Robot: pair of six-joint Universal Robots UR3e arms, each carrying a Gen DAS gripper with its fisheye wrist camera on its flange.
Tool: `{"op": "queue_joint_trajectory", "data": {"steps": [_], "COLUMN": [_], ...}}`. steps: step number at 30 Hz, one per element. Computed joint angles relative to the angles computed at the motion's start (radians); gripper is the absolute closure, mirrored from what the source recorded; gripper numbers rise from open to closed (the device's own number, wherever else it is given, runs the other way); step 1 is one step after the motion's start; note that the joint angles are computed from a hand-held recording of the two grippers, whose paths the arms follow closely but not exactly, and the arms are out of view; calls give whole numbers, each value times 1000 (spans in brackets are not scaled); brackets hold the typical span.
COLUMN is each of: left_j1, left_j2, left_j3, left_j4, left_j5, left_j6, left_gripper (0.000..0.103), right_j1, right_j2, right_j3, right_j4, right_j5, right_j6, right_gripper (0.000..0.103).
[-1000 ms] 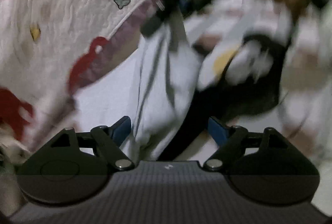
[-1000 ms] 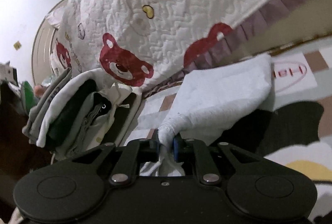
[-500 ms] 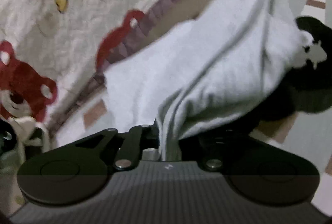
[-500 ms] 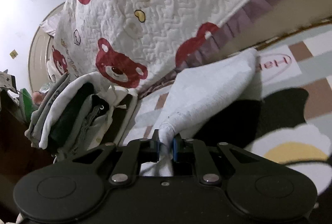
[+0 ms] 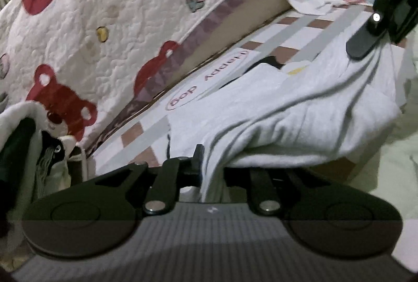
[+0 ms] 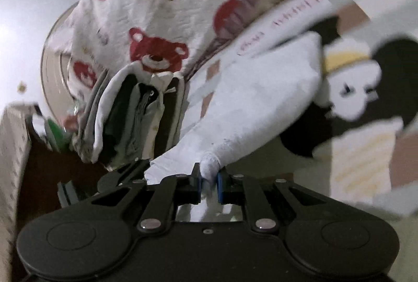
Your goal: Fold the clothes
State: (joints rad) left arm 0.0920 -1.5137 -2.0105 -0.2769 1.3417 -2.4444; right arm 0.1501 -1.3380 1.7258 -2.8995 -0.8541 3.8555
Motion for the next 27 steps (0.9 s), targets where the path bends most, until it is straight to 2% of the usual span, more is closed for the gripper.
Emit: {"op": "queue_joint_trajectory", "data": {"steps": [1, 3, 7, 11, 15, 18, 20, 22, 24, 26, 27], "left_j1": [4, 6, 3, -15, -80, -79, -71, -67, -70, -55, -36], "left_j2": [-23, -80, -192, -310, -500, -678, -775, -781, -750, -760, -784], "left_j3": [44, 149, 355, 584, 866, 1123, 1256, 1221, 1095, 1063, 1088], "left_j4": [-48, -147, -318, -507, -597, -697, -748, -702, -567, -513, -528], "left_j5": [-13, -30, -60, -72, -14, -17, -31, -47, -42, -58, -84], "left_j6": [25, 65, 167, 324, 375, 307, 203, 69, 18, -52, -111], "left_gripper": [86, 84, 77, 71, 70, 64, 64, 67, 66, 65, 64], "right_j1": [-14, -23, -70, -106, -124, -162, -190, -207, -220, -224, -225], "right_j2": [-1, 24, 87, 158, 279, 387, 470, 498, 521, 576, 605], "right_j3": [34, 24, -15, -113, -295, -463, -585, -586, -559, -592, -614], "right_j4": [-36, -57, -84, -20, 73, 224, 324, 315, 288, 252, 238], "right_j5": [18, 1, 33, 44, 46, 103, 152, 160, 189, 225, 243], "right_j6": [28, 36, 72, 55, 60, 3, -41, -16, -18, -79, -111], "right_gripper": [89, 89, 89, 89, 89, 89, 89, 88, 88, 85, 84]}}
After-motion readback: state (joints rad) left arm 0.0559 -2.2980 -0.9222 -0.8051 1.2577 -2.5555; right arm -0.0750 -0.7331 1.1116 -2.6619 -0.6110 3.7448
